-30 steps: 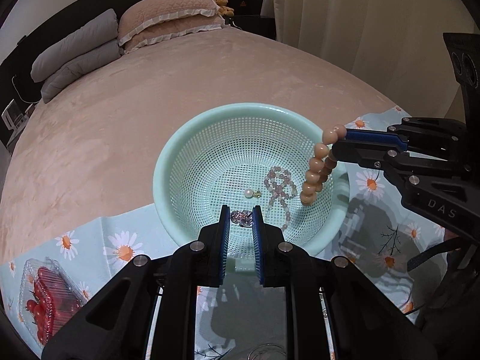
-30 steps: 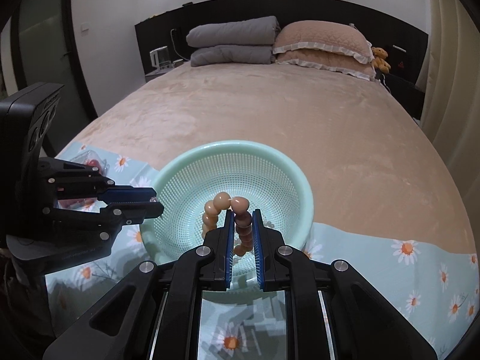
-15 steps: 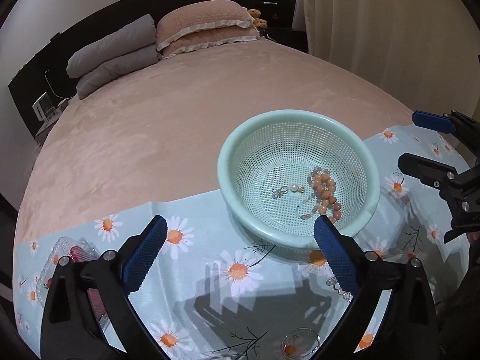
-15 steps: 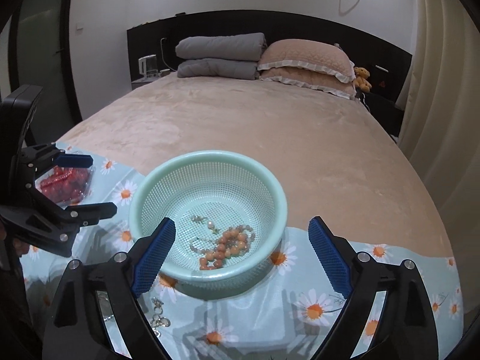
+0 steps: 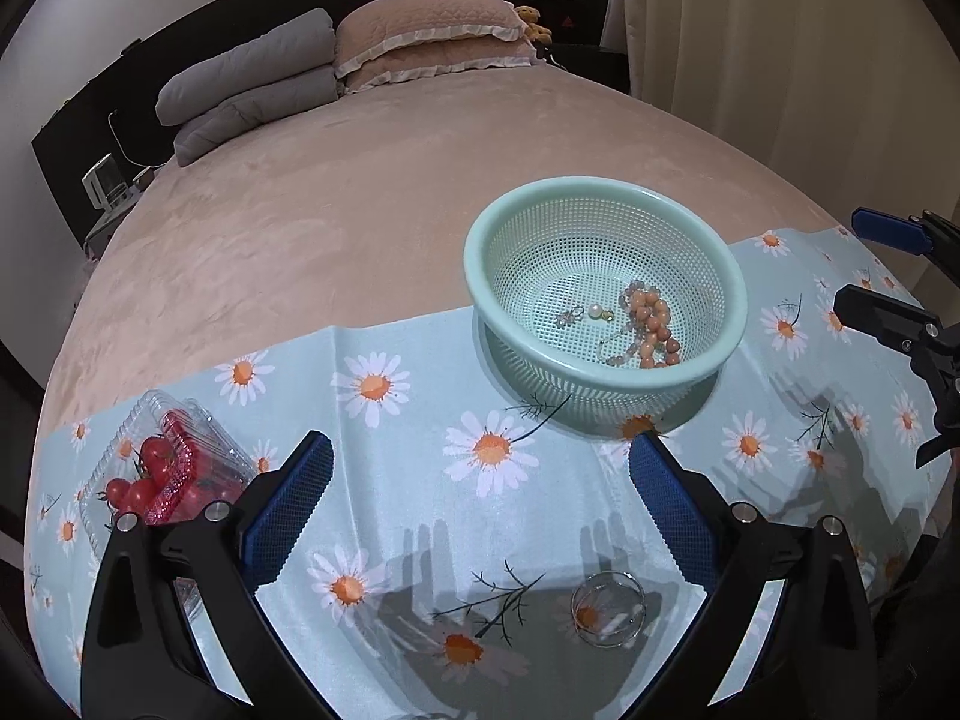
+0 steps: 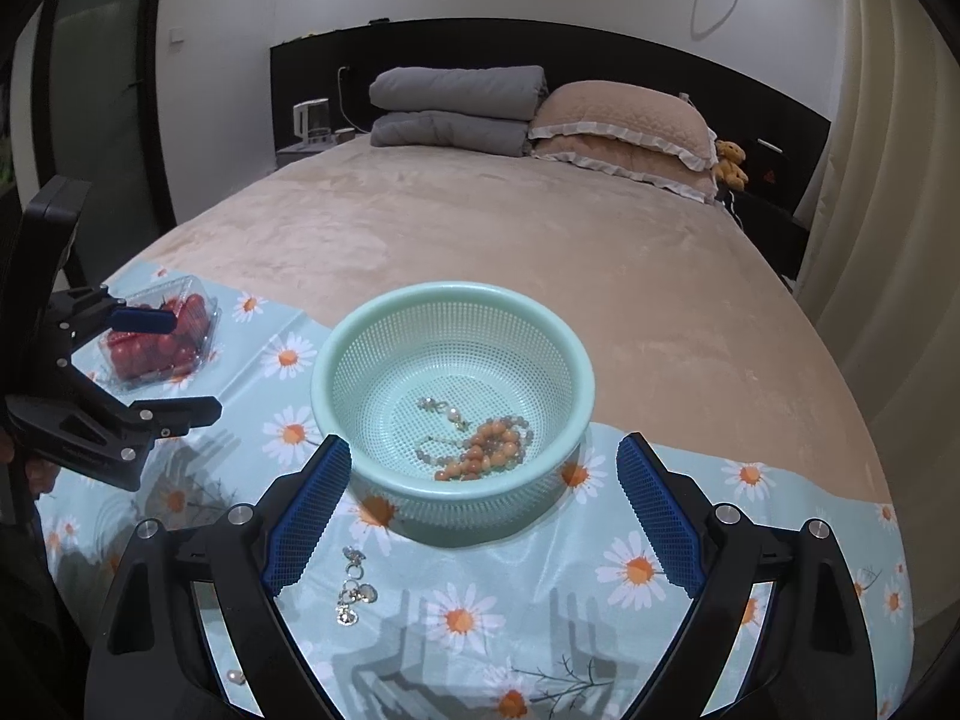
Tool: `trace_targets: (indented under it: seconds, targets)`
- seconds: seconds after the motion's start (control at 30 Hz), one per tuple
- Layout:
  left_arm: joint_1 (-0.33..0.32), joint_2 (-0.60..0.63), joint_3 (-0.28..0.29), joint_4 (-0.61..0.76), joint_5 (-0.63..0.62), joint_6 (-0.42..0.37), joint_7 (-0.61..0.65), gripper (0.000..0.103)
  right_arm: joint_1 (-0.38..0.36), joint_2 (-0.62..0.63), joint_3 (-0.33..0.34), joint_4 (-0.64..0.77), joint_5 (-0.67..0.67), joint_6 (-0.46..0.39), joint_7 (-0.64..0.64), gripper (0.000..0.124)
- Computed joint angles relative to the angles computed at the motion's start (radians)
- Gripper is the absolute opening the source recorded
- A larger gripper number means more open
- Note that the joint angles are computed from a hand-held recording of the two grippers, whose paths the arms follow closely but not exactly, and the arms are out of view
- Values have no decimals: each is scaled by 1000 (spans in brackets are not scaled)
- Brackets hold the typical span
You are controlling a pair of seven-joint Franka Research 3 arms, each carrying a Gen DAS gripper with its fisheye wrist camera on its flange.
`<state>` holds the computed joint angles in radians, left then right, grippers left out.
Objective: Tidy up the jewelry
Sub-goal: 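Move both tools back toward the silver hoop and charm earrings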
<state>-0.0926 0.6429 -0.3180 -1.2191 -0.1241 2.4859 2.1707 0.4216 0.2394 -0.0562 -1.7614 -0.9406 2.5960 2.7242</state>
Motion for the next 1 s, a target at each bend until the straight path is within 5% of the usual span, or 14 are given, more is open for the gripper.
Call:
trace_targets:
  seconds: [0.6,1.0]
  targets:
    - [63,-187,-18,-394,-56,117,82,97,15,-37,44,-164,23,53,43,86]
    - [66,-164,-34,-467,-62,192,99,97,71,58,1,-174,54,134,35,86]
